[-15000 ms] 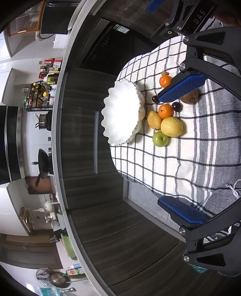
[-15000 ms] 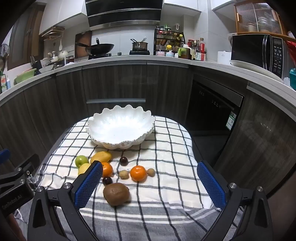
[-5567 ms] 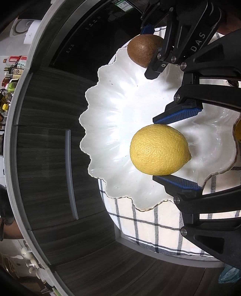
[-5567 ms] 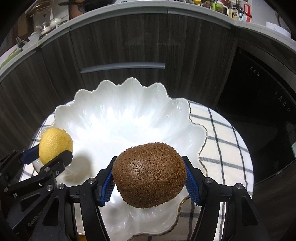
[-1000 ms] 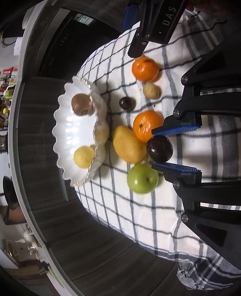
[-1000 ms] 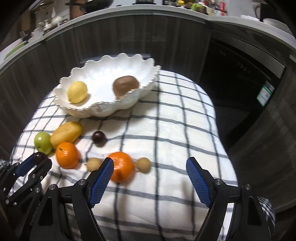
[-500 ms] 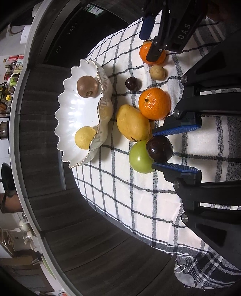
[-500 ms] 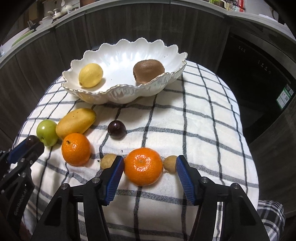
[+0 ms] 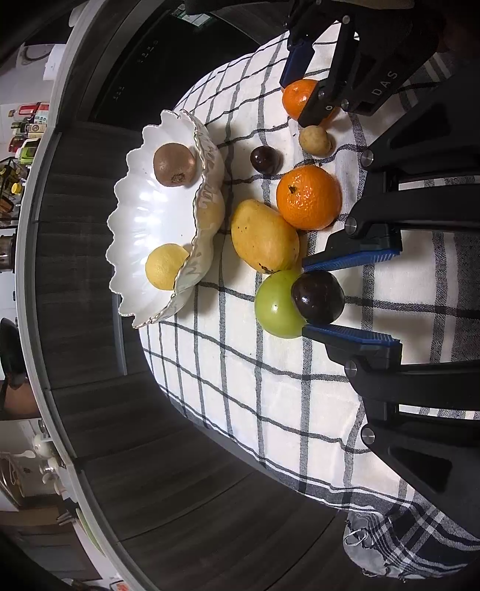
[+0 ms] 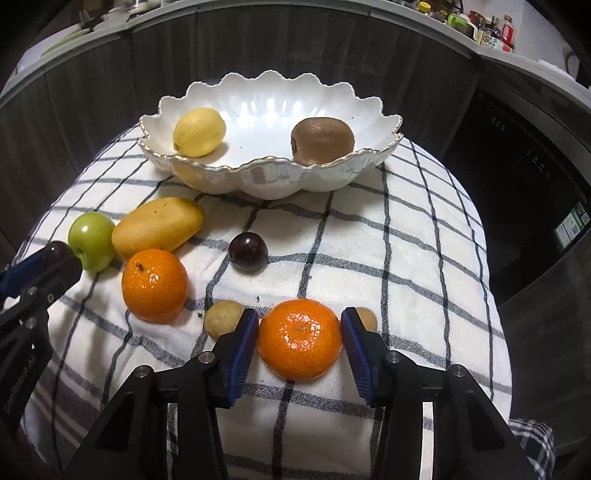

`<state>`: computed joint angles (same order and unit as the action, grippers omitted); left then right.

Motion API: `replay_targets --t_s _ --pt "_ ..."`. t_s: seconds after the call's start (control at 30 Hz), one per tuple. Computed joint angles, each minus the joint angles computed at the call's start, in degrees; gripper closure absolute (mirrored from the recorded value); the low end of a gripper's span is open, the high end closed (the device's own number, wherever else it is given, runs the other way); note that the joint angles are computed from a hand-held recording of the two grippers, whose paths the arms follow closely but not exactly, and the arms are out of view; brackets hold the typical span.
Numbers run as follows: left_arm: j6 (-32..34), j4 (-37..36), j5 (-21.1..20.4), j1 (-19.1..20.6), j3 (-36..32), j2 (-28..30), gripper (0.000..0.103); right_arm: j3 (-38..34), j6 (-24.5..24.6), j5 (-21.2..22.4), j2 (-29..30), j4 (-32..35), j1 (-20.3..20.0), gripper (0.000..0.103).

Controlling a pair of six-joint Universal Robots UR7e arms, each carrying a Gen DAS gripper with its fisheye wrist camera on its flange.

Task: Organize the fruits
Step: 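Grasp the mandarin with the right tool while the left tool holds the plum, then carry the plum and mandarin over the white bowl with both tools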

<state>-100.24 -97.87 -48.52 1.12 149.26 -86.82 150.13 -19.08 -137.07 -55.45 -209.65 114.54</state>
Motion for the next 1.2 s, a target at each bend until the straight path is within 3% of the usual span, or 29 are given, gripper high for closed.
replay_targets --t_s 0.1,0.3,0.77,0.97,1.2 --pt "0.08 0.04 -0.04 -0.02 -0.01 -0.12 0.074 -0.20 1.81 0.93 -1.01 3.82 -1.44 0.055" --pt "-0.54 1.30 0.74 -0.95 -0.54 0.00 0.074 1.53 4.64 4.13 -4.04 3.64 -2.41 0.056" --pt "-0.17 4.00 4.17 -1.29 -2.95 -1.25 0.074 -0.03 6.26 4.53 -10.74 8.57 2.12 0.056" --pt "2.46 4.07 8.58 1.13 -4.81 -1.70 0.074 -2.45 5.22 5.17 -11.98 9.09 3.83 0.056" --pt "10.01 -0.49 13.53 5.80 -6.64 -1.43 0.074 -5.84 3.52 6.66 -11.50 8.98 4.01 0.056"
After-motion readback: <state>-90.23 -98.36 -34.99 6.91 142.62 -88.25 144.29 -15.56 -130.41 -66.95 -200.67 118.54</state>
